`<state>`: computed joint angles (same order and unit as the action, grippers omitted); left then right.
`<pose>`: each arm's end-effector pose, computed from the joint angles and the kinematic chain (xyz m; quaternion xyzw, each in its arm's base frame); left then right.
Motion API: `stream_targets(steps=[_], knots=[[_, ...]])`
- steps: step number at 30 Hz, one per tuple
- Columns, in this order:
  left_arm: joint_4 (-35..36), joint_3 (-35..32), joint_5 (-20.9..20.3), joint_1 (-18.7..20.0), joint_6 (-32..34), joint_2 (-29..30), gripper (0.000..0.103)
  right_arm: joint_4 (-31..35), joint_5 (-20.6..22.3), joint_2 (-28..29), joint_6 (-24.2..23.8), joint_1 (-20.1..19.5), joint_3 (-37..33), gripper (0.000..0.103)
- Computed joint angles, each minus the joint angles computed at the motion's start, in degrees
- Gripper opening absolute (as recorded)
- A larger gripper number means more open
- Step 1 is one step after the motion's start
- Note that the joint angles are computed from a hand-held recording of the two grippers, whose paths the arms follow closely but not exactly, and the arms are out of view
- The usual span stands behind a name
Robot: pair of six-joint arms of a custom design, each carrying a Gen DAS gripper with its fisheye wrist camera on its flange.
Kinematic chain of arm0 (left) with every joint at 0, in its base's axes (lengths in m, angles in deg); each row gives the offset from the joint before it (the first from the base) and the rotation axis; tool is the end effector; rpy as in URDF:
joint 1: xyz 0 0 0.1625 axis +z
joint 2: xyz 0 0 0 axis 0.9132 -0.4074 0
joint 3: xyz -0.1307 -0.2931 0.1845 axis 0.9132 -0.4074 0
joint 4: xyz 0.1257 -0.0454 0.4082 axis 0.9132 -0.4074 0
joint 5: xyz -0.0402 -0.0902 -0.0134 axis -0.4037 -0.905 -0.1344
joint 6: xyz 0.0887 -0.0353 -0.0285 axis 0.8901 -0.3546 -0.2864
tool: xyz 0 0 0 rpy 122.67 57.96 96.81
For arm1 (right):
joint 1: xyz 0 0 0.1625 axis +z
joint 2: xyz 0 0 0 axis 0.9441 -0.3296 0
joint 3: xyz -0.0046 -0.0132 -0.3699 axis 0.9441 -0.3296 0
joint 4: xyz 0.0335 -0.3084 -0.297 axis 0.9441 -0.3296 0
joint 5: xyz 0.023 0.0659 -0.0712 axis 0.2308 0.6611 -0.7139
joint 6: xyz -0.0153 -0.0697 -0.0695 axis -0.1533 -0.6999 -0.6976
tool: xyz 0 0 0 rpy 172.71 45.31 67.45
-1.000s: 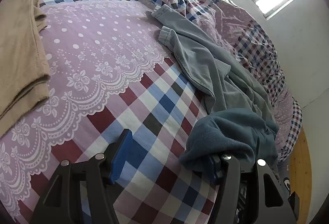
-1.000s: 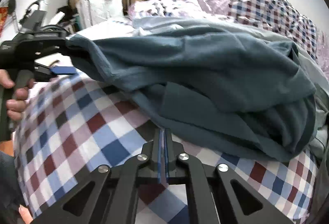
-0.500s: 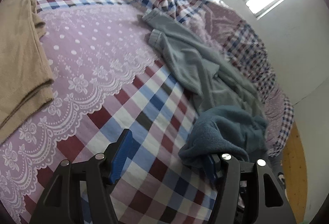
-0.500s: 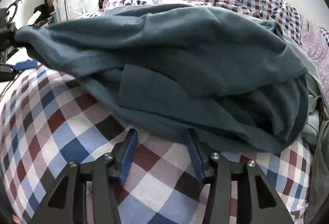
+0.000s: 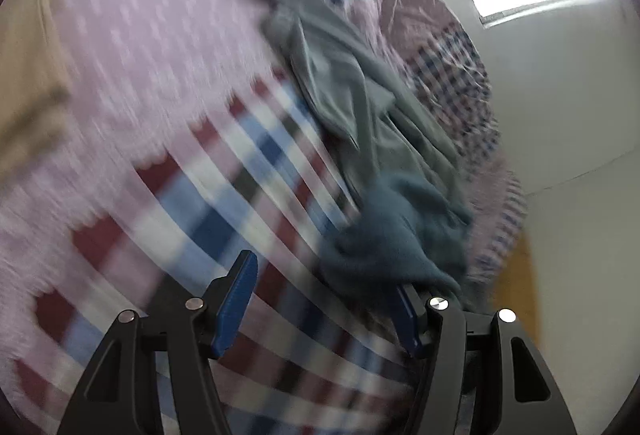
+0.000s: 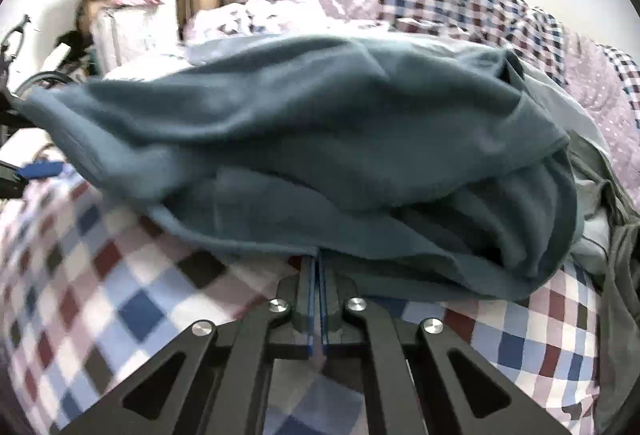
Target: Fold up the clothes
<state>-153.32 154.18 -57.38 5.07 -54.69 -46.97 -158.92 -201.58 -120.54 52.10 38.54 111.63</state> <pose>-0.0479 -0.6334 0.3983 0.1750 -0.9200 0.3492 0.0319 0.3371 -0.6941 0.0929 0.3711 -0.8579 0.2456 0.2570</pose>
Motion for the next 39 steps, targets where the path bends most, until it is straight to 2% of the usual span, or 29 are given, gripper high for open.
stream_targets(steps=[3, 8, 10, 15, 17, 20, 22, 23, 24, 25, 26, 28, 29, 30, 32, 34, 36, 39], knots=[[-3.1, 1.4, -4.7, 1.1, -2.5, -0.7, 0.065, 2.2, 4.8, -1.8, 1.7, 0.5, 1.5, 0.000], [-2.3, 1.8, -1.6, -1.4, 1.7, -1.7, 0.066, 7.6, 12.4, -2.1, 3.7, 2.2, 1.1, 0.000], [-2.0, 1.9, -3.9, -1.8, 3.7, -1.6, 0.066, 10.3, 15.6, -2.6, 4.5, 2.7, 1.6, 0.000], [-2.2, 1.6, -17.2, -1.1, 5.3, 0.2, 0.066, 15.3, 23.0, -5.8, 5.5, 5.0, 5.9, 0.000], [-0.2, 0.9, -19.7, -0.9, 4.6, 1.1, 0.066, 17.0, 24.4, -6.4, 5.0, 5.4, 6.5, 0.000], [-0.3, 1.5, -19.5, -0.9, 3.2, 1.3, 0.066, 19.7, 27.3, -7.2, 4.8, 4.4, 6.6, 0.000], [-1.8, 1.9, -21.2, -0.2, 1.3, 1.8, 0.065, 21.4, 30.2, -8.1, 4.8, 3.4, 6.9, 0.002], [-2.6, 2.2, -22.0, 0.1, 0.3, 2.0, 0.064, 22.2, 32.0, -8.7, 4.8, 2.8, 7.1, 0.003], [-3.0, 2.4, -22.0, 0.1, -0.2, 2.1, 0.058, 22.9, 32.8, -9.1, 5.0, 2.4, 7.0, 0.003], [-2.6, 2.5, -21.3, -0.2, -0.2, 2.2, 0.053, 23.5, 32.9, -9.2, 5.3, 2.1, 6.6, 0.004], [-2.2, 2.6, -20.6, -0.4, -0.3, 2.2, 0.044, 24.0, 32.5, -9.3, 5.3, 2.0, 6.3, 0.006], [-2.5, 3.0, -18.9, -1.0, -0.8, 2.3, 0.038, 24.9, 30.7, -9.5, 4.9, 1.8, 5.6, 0.010], [-3.0, 3.2, -18.5, -1.2, -1.0, 2.3, 0.036, 25.0, 29.7, -9.8, 4.7, 1.7, 5.6, 0.020], [-2.4, 3.0, -17.2, -1.6, -0.7, 2.3, 0.031, 24.8, 28.6, -10.3, 4.5, 1.5, 5.8, 0.035], [-1.2, 2.7, -14.8, -2.4, -0.1, 2.2, 0.029, 24.2, 26.5, -11.1, 4.3, 1.2, 6.1, 0.045], [0.2, 2.4, -12.3, -3.2, 0.2, 2.3, 0.024, 21.7, 22.9, -11.4, 6.1, 0.9, 6.5, 0.045], [1.7, 2.0, -9.7, -3.9, 0.5, 2.5, 0.015, 20.7, 20.8, -11.5, 8.1, 0.6, 6.6, 0.046], [1.4, 2.0, -7.7, -4.5, 0.4, 3.1, 0.010, 19.4, 19.4, -11.5, 8.8, 0.4, 7.2, 0.046]])
